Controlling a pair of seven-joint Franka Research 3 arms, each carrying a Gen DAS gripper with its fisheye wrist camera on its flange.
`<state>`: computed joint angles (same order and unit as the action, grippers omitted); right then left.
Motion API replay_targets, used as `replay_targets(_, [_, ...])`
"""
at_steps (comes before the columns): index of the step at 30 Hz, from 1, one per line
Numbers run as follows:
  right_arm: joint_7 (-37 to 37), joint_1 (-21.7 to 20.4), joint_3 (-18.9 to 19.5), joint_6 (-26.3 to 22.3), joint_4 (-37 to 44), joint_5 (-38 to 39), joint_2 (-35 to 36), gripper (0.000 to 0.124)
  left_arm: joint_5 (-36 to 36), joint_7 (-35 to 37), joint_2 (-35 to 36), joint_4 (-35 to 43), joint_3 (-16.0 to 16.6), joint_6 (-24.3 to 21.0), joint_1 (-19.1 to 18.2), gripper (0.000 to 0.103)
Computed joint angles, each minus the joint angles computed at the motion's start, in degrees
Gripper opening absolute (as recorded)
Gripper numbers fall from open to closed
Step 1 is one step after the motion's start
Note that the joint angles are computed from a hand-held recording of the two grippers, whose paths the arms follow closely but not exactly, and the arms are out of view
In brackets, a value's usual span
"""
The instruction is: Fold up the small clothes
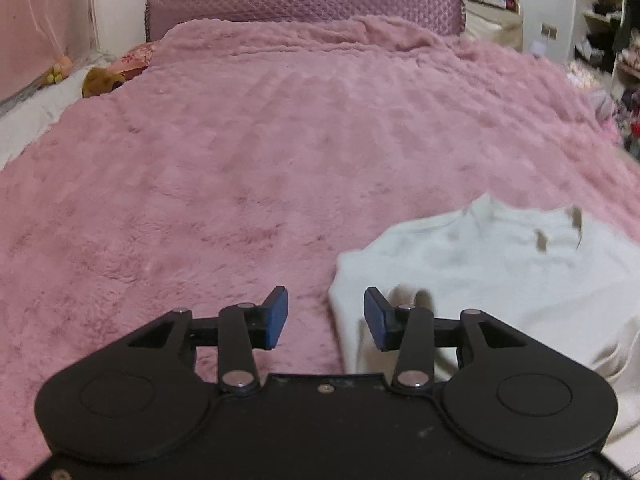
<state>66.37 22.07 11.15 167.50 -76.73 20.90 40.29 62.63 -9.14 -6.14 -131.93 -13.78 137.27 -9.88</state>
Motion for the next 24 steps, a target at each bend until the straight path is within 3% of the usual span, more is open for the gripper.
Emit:
replay_targets(2, [-2.65,-1.44,1.94,-3.45,1.52,0.32,0.71,0.048,-0.43,1.00,0.30,0.00,-0.15,-0.45,-0.23,0.043])
replay_targets(7, [-5.19,2.61,-1.54,-8.96,5.82,-4.50,3.36,0.048,0.33,-0.16,0.41,-0.67,-0.31,-1.46,-0.59,0.044])
replay_targets(10, [-2.05,5.75,-5.14,-11.16,8.84,-7.61,5.39,0.048,0.48,-1.40,-0.38,-1.52,-0.40,-1.53,-0.76,0.044])
replay_targets(11, [-0.36,6.63,-6.37,-11.98,10.17,-8.50,6.22,0.032,0.58,-1.73,-0.59,-1.73,-0.50,-1.80,-0.80,0.044])
replay_targets(12, [0.81,6.14,-5.61,-12.12,10.75,-9.21,6.70,0.004,0.54,-1.74,-0.77,-1.86,-0.66,-2.37,-0.89,0.044])
replay_targets(13, [2.04,6.73,-6.42,-9.41,9.34,-8.64,6.14,0.004,0.33,-1.51,-1.16,-2.04,-0.89,-3.17,-1.08,0.044])
replay_targets(14, [3.01,8.85,-9.23,-3.50,5.92,-7.41,4.72,0.003,0.55,-1.58,-1.68,-2.40,-1.10,-3.73,-1.21,0.044])
replay_targets(16, [8.83,10.30,-11.36,5.00,1.29,-10.41,2.65,0.003,0.72,-1.90,-2.72,-3.25,-1.30,-4.17,-1.26,0.044])
replay_targets(18, [13.13,11.56,-13.11,10.51,-1.21,-9.67,1.41,0.003,1.02,-3.00,-3.48,-3.80,-1.49,-4.53,-1.14,0.044])
replay_targets(20, [16.66,14.95,-17.79,15.84,-2.19,-9.83,1.66,0.003,1.23,-4.19,-4.11,-4.43,-1.56,-4.25,-0.95,0.044])
replay_targets(22, [20.06,20.09,-25.16,16.71,-0.31,-8.67,3.84,0.003,1.08,-5.02,-3.38,-3.91,-1.48,-3.92,-0.68,0.044])
replay_targets(24, [25.18,23.15,-31.36,8.55,6.26,-8.49,8.14,0.003,0.42,-4.99,-2.87,-3.81,-0.96,-2.24,-0.41,0.044])
